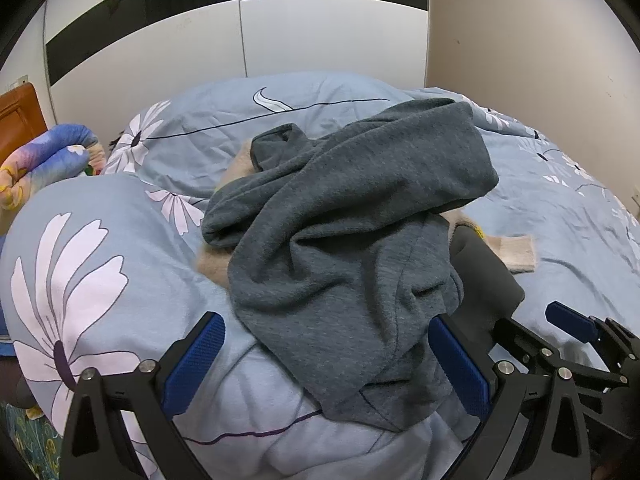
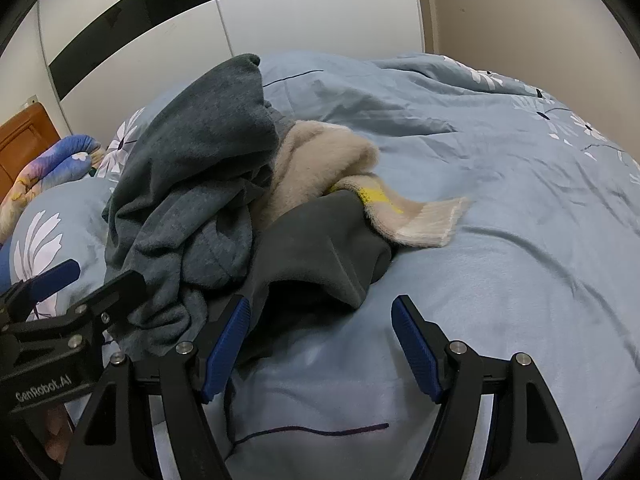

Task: Fold clothes
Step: 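Move both tools toward the grey hoodie on the clothes pile, then grasp the grey hoodie with the left tool and lift it off the pile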

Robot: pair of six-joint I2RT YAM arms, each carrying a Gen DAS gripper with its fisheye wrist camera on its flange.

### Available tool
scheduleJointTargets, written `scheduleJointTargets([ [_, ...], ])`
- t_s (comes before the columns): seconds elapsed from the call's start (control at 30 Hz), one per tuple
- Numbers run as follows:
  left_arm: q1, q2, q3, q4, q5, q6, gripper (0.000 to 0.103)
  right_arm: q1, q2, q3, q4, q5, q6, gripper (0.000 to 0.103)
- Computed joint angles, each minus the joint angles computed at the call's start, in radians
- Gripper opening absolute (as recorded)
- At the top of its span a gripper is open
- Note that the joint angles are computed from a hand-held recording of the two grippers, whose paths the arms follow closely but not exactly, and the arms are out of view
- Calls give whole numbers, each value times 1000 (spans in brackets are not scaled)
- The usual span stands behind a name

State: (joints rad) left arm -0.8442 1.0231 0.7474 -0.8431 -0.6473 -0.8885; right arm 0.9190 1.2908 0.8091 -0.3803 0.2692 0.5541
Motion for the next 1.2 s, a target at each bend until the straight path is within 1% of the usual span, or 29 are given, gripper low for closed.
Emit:
scheduleJointTargets([
  [0.13,0,-2,10,-13,-5,6,103,-1,-3,-2,1,-10,-5,75],
  [0.27,-13,14,53,-60,-56,29,103,-7,-21,-12,0,-26,-9,75],
  [0.33,-19,38,88,-74,-119,87,103,-13,-45,-26,-2,-33,-7,75],
  [0.37,-14,52,103,-70,-135,116,103,-18,-60,-33,-7,-36,-1,75],
  [0.47,33,91,160,-22,-131,253,103,-36,-109,-53,-29,-48,20,75],
  [0.53,57,119,189,33,-107,344,103,-46,-141,-63,-46,-54,31,75],
  [0.6,62,188,227,101,-107,451,103,-49,-171,-66,-69,-51,36,75],
  [0.67,75,261,263,139,-101,518,103,-50,-201,-67,-91,-44,38,75],
  [0.7,90,312,288,149,-90,539,103,-50,-219,-69,-102,-40,40,75],
  [0.73,109,360,315,143,-80,539,102,-51,-238,-72,-112,-35,42,75],
  [0.77,122,382,332,134,-75,531,97,-52,-257,-75,-122,-29,44,75],
  [0.8,139,394,349,126,-57,522,88,-53,-276,-77,-133,-24,47,75],
  [0.83,155,405,367,117,-39,513,83,-57,-291,-78,-145,-21,51,75],
  [0.87,170,400,373,114,-18,510,73,-64,-303,-79,-158,-21,55,75],
  [0.9,185,397,380,110,3,507,56,-71,-315,-79,-171,-23,59,75],
  [0.93,200,394,388,109,24,511,46,-76,-329,-82,-180,-22,62,75],
  [0.97,210,389,401,93,40,507,34,-79,-343,-86,-186,-20,65,75],
  [1.0,221,380,419,74,57,500,26,-83,-358,-89,-194,-19,68,75],
  [1.07,234,362,468,43,83,498,22,-93,-388,-94,-209,-19,72,75],
  [1.1,231,358,496,29,76,510,21,-106,-407,-100,-214,-25,70,75],
  [1.13,217,358,549,6,66,530,20,-122,-427,-105,-221,-31,67,75],
  [1.2,185,389,686,-41,78,551,18,-174,-485,-121,-233,-51,69,75],
])
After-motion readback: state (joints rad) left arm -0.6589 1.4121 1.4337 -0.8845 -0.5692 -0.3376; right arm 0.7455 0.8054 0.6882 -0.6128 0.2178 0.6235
